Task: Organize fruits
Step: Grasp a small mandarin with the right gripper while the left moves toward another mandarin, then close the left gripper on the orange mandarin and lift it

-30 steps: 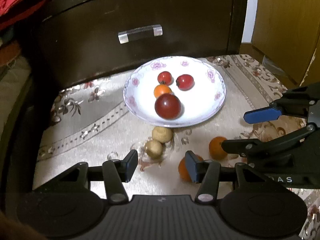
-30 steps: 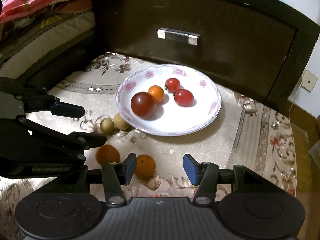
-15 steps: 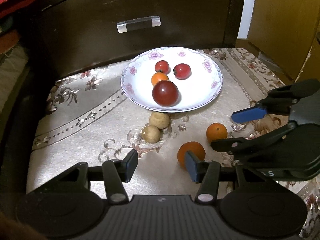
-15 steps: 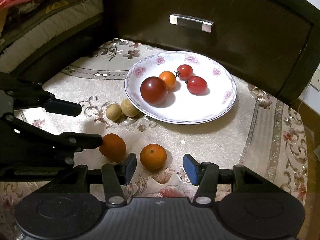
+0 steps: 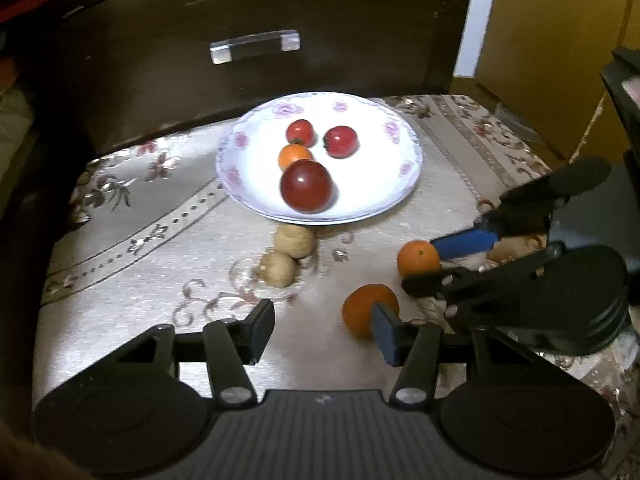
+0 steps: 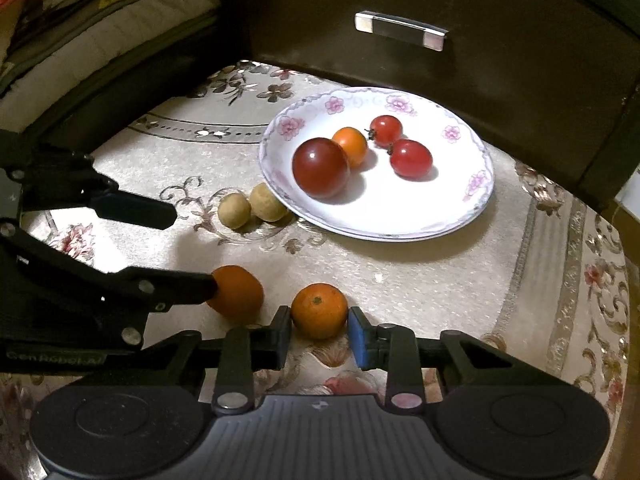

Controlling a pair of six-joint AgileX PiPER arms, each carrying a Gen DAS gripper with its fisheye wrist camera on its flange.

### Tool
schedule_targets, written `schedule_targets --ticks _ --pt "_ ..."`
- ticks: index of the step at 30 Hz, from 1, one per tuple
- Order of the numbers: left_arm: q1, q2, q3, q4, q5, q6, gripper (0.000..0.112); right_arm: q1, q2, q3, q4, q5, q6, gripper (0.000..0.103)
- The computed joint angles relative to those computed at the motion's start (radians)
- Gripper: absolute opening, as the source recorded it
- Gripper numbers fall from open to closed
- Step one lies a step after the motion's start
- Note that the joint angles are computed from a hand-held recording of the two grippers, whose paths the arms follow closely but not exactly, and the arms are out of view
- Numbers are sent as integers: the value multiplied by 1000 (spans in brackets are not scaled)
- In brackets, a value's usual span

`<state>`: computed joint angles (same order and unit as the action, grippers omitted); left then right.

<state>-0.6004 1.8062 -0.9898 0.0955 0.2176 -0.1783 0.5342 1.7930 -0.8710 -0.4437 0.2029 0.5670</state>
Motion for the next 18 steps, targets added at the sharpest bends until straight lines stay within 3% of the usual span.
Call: schedule_targets --ticks 9,15,18 --pt "-27 48 -36 -272 1 288 66 -21 -17 11 -48 21 66 27" --pt "-64 90 -69 -242 9 268 65 -36 -28 25 -42 33 63 27" --pt "-77 105 -69 -208 -1 239 58 -51 -38 31 -6 37 28 27"
